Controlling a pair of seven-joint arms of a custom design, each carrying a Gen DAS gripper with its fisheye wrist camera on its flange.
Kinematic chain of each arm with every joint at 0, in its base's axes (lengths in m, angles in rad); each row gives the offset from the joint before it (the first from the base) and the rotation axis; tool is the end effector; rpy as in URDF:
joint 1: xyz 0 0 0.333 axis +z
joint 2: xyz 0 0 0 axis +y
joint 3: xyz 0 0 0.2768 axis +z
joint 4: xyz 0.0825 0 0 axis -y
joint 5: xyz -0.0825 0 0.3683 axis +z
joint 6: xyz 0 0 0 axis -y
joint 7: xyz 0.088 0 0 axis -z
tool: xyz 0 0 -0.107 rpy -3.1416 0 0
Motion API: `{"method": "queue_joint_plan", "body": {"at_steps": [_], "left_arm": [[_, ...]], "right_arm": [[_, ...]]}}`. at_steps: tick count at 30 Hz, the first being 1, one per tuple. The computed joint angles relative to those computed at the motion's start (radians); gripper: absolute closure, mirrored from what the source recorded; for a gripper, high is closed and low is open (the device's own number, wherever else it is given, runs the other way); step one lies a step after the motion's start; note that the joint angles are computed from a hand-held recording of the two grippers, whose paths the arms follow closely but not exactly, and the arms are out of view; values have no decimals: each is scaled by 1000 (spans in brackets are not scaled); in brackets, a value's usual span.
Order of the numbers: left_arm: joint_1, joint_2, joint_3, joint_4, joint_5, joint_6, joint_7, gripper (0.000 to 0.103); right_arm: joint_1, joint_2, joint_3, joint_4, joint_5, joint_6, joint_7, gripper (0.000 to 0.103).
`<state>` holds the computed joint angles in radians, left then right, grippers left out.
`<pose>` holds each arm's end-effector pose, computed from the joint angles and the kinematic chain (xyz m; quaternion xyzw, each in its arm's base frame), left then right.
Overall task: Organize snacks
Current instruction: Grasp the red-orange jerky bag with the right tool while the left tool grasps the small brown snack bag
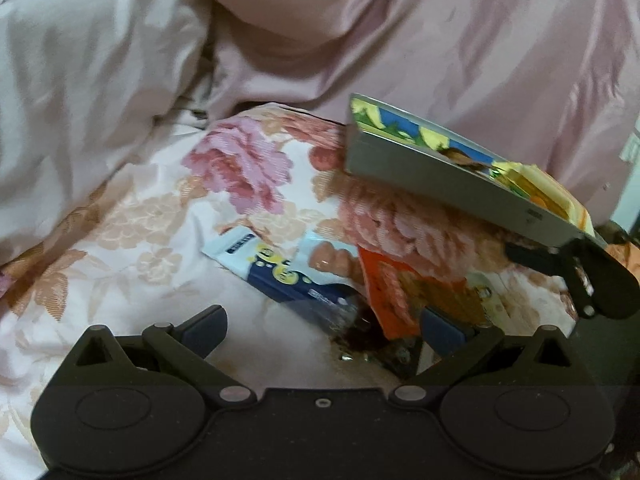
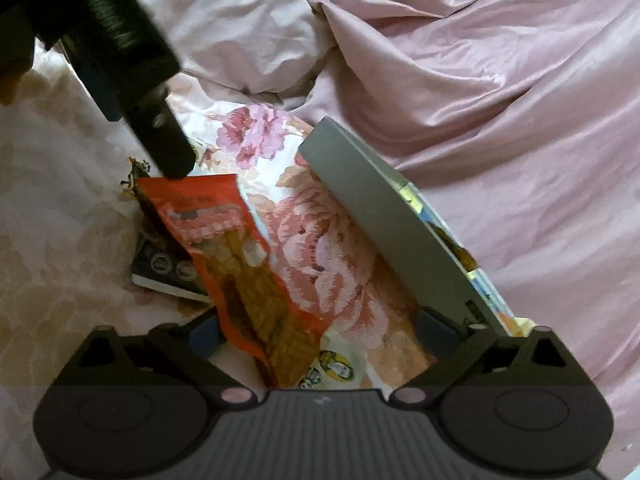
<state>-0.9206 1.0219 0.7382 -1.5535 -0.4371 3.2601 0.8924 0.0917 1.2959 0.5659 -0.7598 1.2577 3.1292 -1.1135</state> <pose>0.6706 -0.2257 0.2532 -0.7254 0.4895 -0.3840 0.2944 0.7460 0.1772 0.2105 -0.8194 0.0920 -0.4593 0.3305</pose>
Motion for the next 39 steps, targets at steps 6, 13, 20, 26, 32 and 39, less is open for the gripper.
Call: {"method": "queue_joint_plan", "body": {"at_steps": [6, 13, 20, 26, 32, 39], "left_arm": [[-10, 1, 1, -6, -22, 0, 5, 3], [-5, -4, -3, -12, -3, -1, -43, 21], [104, -55, -156, 7, -7, 32, 49, 53], [105, -53, -166, 11, -41, 42, 78, 71], [53, -42, -126, -5, -102, 64, 103, 82], [-128, 5, 48, -54, -147, 40, 117, 91]], "right_arm": [[-6, -57, -55, -97, -63, -32, 94, 43], [-14, -80, -59, -150, -98, -29, 113, 80], [-10, -91, -77, -163, -136, -27, 204, 80], [-17, -88, -63, -166, -151, -20, 206, 80], [2, -93, -100, -164, -183, -23, 289, 82], [57, -179, -278, -230, -292, -111, 725, 84]]}}
